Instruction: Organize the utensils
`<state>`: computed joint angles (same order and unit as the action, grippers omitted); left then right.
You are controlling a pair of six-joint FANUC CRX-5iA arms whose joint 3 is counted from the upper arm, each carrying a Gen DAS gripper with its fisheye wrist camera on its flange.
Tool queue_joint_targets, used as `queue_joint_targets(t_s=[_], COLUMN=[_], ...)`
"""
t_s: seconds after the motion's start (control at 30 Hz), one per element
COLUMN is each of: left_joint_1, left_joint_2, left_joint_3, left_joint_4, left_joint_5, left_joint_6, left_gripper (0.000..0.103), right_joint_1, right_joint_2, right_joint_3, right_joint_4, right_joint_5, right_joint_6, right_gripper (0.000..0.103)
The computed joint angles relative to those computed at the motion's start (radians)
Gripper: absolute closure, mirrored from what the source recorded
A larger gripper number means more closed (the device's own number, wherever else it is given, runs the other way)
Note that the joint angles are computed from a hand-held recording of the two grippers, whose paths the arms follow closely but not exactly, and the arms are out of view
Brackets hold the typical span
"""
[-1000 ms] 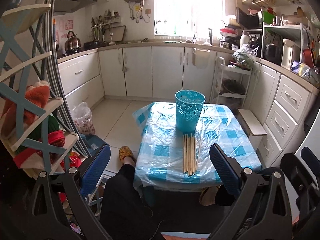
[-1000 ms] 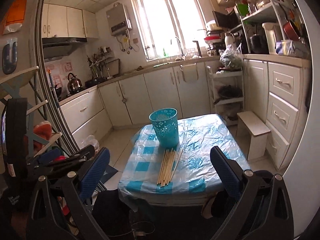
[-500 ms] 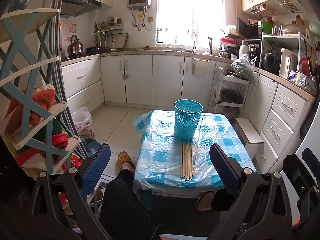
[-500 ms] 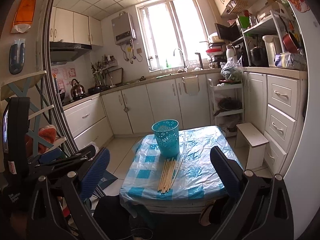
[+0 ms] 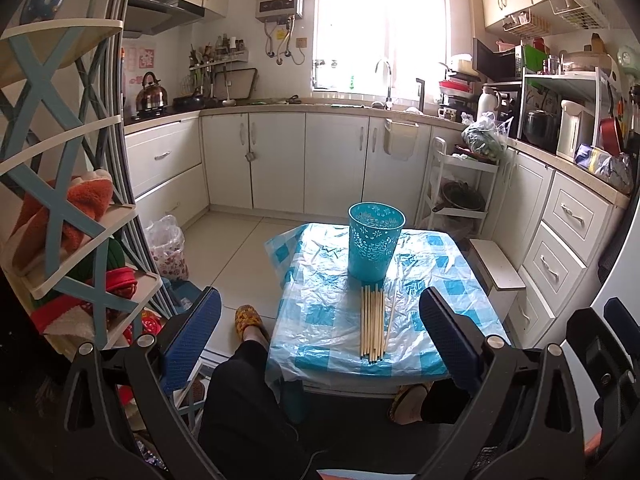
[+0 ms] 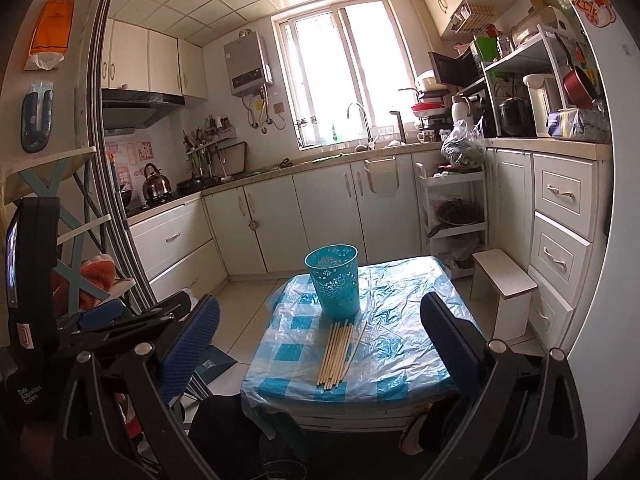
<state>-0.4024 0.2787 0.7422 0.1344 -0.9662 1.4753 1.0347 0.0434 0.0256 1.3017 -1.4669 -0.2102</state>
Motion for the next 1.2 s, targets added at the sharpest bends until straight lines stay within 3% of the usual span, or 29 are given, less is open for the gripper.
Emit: queue_joint_targets(t_s=[0.97,1.2], left_joint_1=[0.005,-0.003], left_joint_2=[-0.018,0.073], left_joint_3=[-0.024,0.076], left_joint_4=[0.013,0.031], left_joint_5=[0.018,-0.023], left_joint_6=[-0.005,-0.015], left_gripper=[0.008,0.008], right_joint_1=[0.004,-0.041], right_joint_2=[0.009,0.001], right_joint_3=[0.010,0.006], right_joint_4=[-0.004,-0.063], right_joint_5=[0.004,0.039], right_joint_6=[0.008,0.048], right_gripper=[0.007,0.007])
